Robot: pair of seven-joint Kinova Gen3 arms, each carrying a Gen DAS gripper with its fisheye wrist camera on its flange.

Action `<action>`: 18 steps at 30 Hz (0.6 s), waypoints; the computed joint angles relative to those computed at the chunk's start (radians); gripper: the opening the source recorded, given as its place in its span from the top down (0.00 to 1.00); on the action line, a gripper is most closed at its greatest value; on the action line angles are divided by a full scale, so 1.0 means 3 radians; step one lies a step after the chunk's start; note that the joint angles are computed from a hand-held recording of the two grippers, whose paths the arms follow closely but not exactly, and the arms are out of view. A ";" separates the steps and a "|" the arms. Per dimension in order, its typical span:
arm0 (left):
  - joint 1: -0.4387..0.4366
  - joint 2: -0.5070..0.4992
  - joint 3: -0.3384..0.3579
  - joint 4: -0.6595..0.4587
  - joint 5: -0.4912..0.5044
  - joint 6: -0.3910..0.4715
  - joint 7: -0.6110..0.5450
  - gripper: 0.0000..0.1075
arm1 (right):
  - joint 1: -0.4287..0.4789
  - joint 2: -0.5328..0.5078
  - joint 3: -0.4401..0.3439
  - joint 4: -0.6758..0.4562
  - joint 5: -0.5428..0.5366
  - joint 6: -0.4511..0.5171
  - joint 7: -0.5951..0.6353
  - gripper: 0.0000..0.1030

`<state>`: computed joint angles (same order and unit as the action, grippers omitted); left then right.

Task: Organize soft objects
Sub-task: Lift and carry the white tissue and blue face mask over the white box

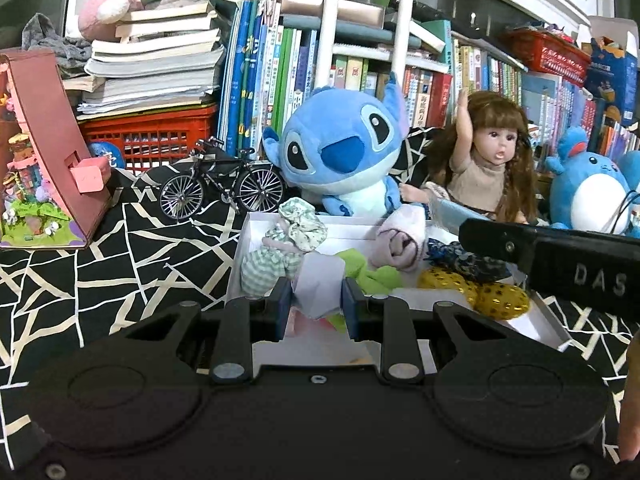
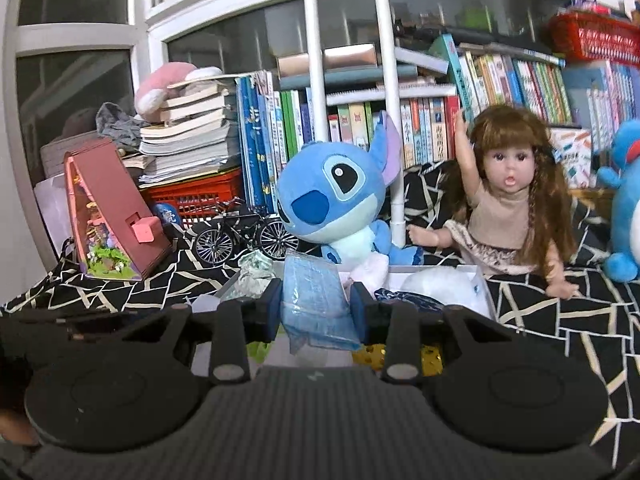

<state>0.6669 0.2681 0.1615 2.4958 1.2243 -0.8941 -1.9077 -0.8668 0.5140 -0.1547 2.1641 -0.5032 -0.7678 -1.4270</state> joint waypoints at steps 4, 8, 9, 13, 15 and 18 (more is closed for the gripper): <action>-0.0166 0.0053 -0.0076 -0.0040 -0.0217 0.0149 0.0080 0.76 | 0.0125 0.0059 0.0002 -0.0233 0.0082 0.0322 -0.0070 0.60; -0.0288 0.0089 -0.0154 -0.0091 -0.0354 0.0298 0.0104 0.76 | 0.0166 0.0119 0.0074 -0.0470 0.0079 0.0662 -0.0123 0.60; -0.0325 0.0092 -0.0170 -0.0104 -0.0391 0.0352 0.0113 0.76 | 0.0185 0.0134 0.0084 -0.0524 0.0090 0.0744 -0.0155 0.60; -0.0401 0.0125 -0.0226 -0.0134 -0.0502 0.0472 0.0161 0.76 | 0.0188 0.0183 0.0161 -0.0671 0.0099 0.0958 -0.0261 0.60; -0.0402 0.0150 -0.0244 -0.0140 -0.0521 0.0477 0.0184 0.76 | 0.0205 0.0200 0.0174 -0.0720 0.0131 0.1032 -0.0335 0.60; -0.0403 0.0166 -0.0260 -0.0127 -0.0582 0.0471 0.0240 0.76 | 0.0234 0.0228 0.0176 -0.0782 0.0194 0.1128 -0.0463 0.60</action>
<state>0.5458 0.3180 0.0836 2.4576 1.0496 -0.7527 -1.8355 -0.7965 0.5824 -0.1019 1.9296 -0.4450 -0.4295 -1.5661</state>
